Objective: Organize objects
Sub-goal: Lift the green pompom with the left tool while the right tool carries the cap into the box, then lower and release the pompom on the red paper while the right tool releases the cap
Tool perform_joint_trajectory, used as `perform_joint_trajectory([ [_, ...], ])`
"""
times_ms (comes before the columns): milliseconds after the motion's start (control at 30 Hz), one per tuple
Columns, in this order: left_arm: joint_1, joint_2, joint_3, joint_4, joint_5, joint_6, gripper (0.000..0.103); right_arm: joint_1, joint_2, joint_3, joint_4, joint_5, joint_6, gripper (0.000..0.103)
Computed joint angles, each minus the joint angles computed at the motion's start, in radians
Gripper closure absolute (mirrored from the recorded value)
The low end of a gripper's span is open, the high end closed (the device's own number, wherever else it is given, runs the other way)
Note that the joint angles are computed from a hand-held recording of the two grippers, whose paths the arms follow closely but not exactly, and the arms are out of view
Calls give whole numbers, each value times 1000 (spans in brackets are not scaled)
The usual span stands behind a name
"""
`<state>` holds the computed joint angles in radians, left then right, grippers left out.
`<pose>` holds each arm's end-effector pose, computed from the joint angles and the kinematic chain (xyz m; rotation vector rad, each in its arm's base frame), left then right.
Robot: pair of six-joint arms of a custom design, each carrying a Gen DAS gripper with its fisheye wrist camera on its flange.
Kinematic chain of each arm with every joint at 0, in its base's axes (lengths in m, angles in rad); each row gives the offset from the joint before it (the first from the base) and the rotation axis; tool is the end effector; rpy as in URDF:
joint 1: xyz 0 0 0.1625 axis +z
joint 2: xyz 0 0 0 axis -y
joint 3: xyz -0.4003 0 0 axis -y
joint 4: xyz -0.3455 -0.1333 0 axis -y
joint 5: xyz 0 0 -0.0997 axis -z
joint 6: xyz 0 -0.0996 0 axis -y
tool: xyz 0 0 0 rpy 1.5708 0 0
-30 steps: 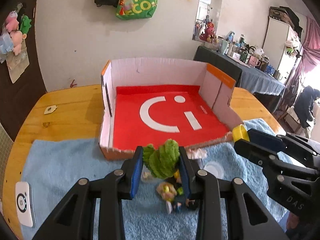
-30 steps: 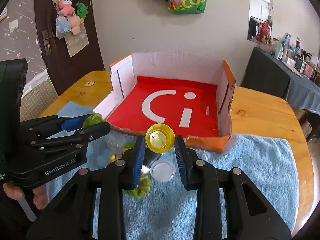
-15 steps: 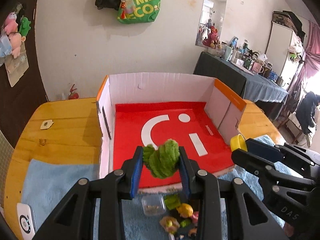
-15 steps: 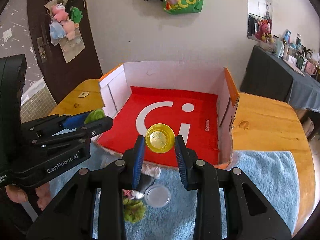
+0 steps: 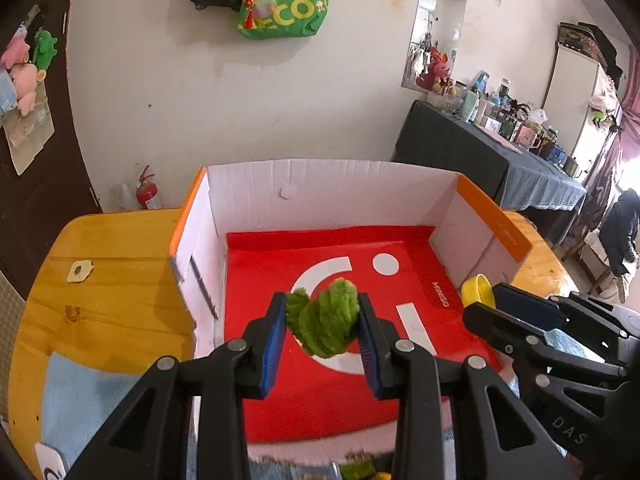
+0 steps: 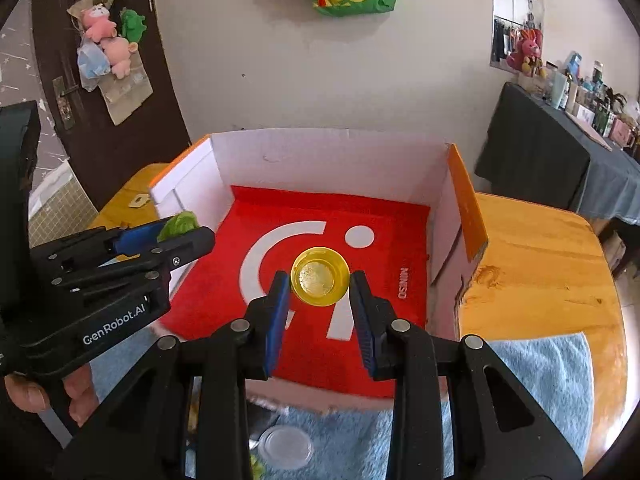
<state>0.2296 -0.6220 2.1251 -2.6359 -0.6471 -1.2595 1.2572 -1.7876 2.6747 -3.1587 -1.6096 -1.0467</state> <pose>-0.3542 -0.3013 -0.0456 0.3509 2.3030 -0.9729 0.0391 -0.2991 0.2738 0.9088 -2.4185 0.7026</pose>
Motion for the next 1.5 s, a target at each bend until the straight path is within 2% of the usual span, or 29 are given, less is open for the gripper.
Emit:
perform_joint_trajectory([
  [333,119,50,-77,-41,-26,122,68,78,238,-98,-124,-131,66,74],
  [533,177,68,-111,-50,-61,167,68,112,353,-160,-145,-208,94,74],
  [733,225,83,-124,-58,-102,187,68,114,435,-202,-147,-278,113,74],
  [1233,263,77,-113,-56,-177,188,68,124,428,-244,-19,-353,160,74],
  [1500,262,68,-100,-53,-178,183,67,118,395,-247,44,-355,182,74],
])
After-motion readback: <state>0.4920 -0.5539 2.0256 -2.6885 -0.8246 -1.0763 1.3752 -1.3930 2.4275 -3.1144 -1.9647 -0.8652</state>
